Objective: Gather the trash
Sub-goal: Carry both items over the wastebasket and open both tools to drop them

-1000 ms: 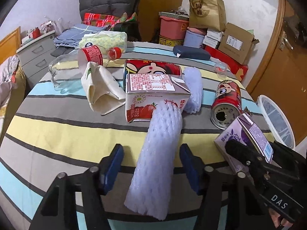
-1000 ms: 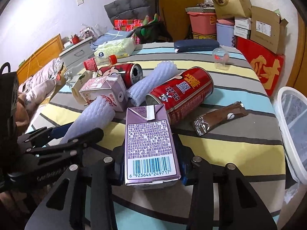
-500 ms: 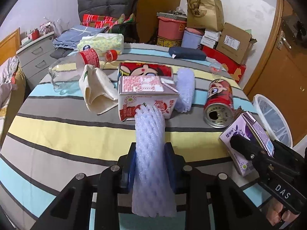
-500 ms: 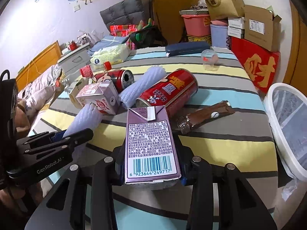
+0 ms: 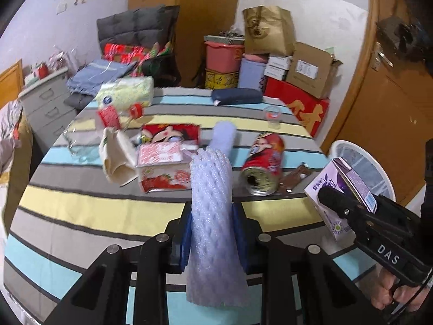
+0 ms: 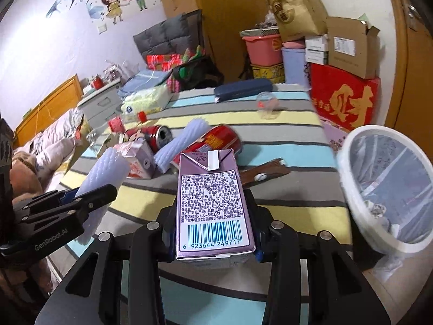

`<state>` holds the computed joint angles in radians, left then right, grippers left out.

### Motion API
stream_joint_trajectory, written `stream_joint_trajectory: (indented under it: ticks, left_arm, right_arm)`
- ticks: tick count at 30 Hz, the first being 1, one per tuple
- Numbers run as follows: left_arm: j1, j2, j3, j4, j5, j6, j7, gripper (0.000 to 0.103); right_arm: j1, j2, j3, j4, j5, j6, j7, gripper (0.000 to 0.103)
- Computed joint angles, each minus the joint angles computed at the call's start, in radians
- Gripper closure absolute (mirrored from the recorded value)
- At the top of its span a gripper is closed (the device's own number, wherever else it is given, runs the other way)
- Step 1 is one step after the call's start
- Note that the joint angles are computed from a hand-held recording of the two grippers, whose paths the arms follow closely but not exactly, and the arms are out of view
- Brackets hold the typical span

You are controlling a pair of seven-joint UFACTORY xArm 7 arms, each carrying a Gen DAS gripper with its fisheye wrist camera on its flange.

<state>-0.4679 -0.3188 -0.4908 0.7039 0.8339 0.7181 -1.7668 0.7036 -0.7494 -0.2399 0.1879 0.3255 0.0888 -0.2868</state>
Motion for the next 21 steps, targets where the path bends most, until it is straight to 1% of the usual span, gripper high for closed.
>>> stream_joint_trajectory:
  ticks: [5, 9, 18, 21]
  left_arm:
    - [-0.008, 0.057, -0.024, 0.081, 0.049, 0.035, -0.012, 0.075]
    - [-0.044, 0.120, -0.017, 0.157, 0.099, 0.065, -0.011, 0.075]
    - [-0.156, 0.290, 0.050, 0.345, 0.204, 0.103, 0.008, 0.075]
    - [-0.196, 0.350, 0.082, 0.409, 0.230, 0.094, 0.030, 0.075]
  right_arm:
    - [-0.058, -0.047, -0.015, -0.008, -0.012, 0.017, -0.020, 0.062]
    - [-0.113, -0.081, -0.021, -0.009, -0.020, 0.037, -0.037, 0.062]
    - [-0.208, -0.120, -0.065, -0.005, -0.016, 0.064, -0.100, 0.062]
    - [-0.242, -0.120, -0.079, 0.005, -0.015, 0.075, -0.127, 0.062]
